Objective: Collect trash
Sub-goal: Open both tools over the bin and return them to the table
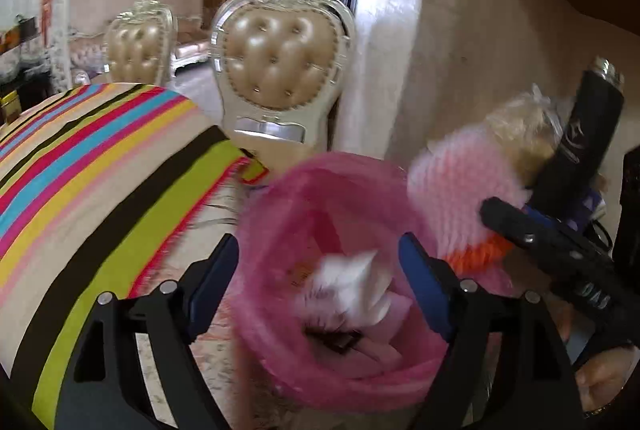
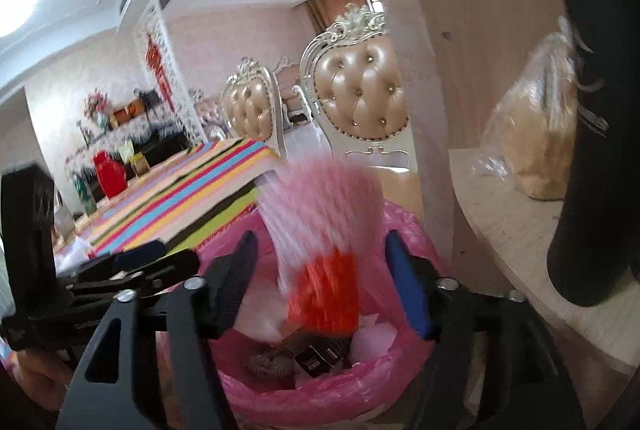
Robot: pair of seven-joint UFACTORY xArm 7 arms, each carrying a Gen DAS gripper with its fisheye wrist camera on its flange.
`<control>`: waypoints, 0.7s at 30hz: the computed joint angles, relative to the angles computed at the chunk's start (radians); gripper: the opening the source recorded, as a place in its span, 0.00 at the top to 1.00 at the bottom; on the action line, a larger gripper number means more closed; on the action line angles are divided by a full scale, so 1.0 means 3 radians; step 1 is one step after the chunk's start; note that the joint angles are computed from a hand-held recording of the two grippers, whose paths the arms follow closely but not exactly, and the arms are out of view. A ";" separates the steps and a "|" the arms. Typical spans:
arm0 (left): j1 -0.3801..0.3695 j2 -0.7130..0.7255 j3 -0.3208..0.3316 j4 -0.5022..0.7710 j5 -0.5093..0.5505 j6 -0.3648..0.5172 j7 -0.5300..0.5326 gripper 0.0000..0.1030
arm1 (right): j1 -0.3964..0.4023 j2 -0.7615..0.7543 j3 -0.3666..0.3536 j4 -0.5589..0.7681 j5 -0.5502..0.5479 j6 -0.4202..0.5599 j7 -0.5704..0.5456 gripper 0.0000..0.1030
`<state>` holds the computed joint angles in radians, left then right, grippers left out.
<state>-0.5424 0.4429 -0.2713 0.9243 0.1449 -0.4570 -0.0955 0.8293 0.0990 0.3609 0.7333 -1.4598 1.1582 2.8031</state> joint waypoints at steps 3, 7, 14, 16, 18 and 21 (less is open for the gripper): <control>-0.0188 -0.0114 0.0229 -0.0203 -0.0265 -0.0212 0.0203 0.16 | 0.0048 -0.0016 0.0041 -0.0025 0.0068 0.0104 -0.0006 0.39; -0.0418 -0.0315 0.0441 -0.0524 -0.0866 -0.0435 0.0633 0.05 | 0.0103 0.0021 0.0070 0.0028 0.0084 0.0157 -0.0010 0.38; -0.0529 -0.0744 0.0552 -0.1099 -0.2018 -0.0645 0.1423 0.05 | 0.0247 0.0463 -0.0029 0.0674 0.0003 0.0236 -0.0731 0.27; -0.0446 -0.0850 0.0540 -0.1241 -0.2185 -0.0689 0.1529 0.05 | 0.0312 0.0618 -0.0088 0.0897 -0.0053 0.0214 -0.0931 0.24; -0.0293 -0.0986 0.0542 -0.1416 -0.2259 -0.0751 0.1570 0.04 | 0.0352 0.0795 -0.0164 0.1159 -0.0124 0.0072 -0.1163 0.24; -0.0047 -0.1177 0.0562 -0.1641 -0.2379 -0.0851 0.1596 0.05 | 0.0401 0.1089 -0.0295 0.1589 -0.0204 -0.0229 -0.1436 0.24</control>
